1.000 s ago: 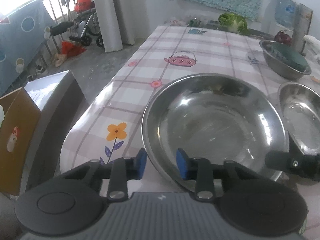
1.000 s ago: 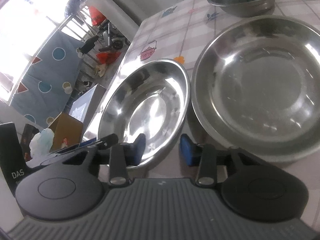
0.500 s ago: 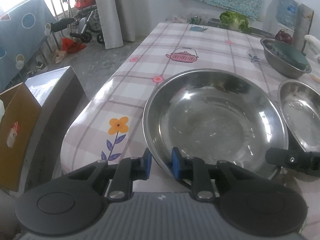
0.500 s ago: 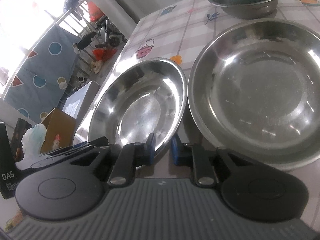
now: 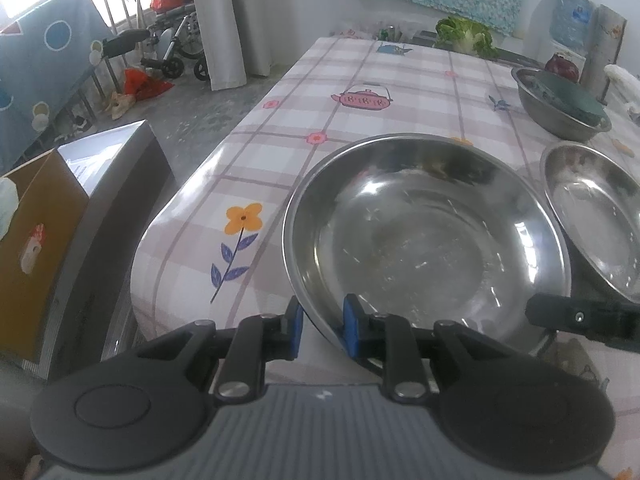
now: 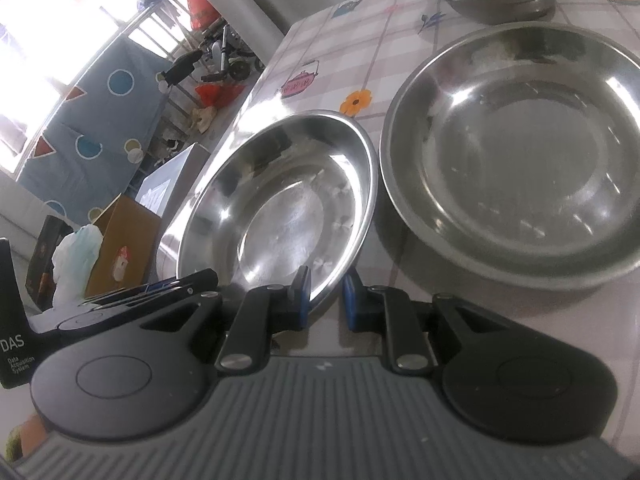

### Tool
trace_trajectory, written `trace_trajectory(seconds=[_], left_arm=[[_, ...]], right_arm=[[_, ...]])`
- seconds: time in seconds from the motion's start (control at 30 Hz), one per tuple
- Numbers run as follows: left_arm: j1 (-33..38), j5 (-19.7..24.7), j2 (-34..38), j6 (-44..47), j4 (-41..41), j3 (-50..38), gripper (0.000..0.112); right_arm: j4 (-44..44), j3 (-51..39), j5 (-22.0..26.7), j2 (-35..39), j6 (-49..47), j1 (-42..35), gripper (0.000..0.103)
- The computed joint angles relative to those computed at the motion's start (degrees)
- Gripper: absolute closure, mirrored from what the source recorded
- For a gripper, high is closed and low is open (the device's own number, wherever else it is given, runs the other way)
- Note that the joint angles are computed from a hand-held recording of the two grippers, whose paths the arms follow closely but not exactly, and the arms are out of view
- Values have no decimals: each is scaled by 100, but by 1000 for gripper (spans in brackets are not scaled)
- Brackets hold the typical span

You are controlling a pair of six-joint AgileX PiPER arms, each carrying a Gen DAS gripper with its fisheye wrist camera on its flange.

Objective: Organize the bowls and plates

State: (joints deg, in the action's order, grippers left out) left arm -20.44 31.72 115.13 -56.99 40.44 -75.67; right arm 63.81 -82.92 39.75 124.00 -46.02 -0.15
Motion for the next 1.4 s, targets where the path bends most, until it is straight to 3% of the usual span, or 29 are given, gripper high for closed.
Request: trace_trajectory(seconds=[0.23, 0.5, 0.57, 0.63, 0.7, 0.8, 1.07, 1.4], left_arm=[[-122, -217, -391, -330, 145, 620, 88], [78, -1354, -1056, -366, 34, 1713, 81], [129, -1586, -1209, -656, 375, 1929, 72], [138, -1619, -1277, -941, 743, 1979, 59], [157, -1614, -1284, -1083, 977, 1932, 57], [316, -1751, -1242, -764, 696, 1817, 51], [620, -1761, -743, 1099, -1109, 1175, 50], [565, -1584, -191, 1475, -1375, 541, 41]], right_arm=[[375, 534, -43, -243, -532, -56, 86], [885, 1088, 140, -477, -1025, -270, 85], [1090, 1186, 198, -471, -1108, -338, 85], [1246, 1284, 204, -484, -1217, -370, 83], [1289, 1310, 192, -478, -1238, -379, 82], [1255, 1274, 100, -447, -1141, -353, 79], [1232, 1221, -67, -412, -1107, -414, 75], [972, 921, -427, -330, -1026, -270, 71]])
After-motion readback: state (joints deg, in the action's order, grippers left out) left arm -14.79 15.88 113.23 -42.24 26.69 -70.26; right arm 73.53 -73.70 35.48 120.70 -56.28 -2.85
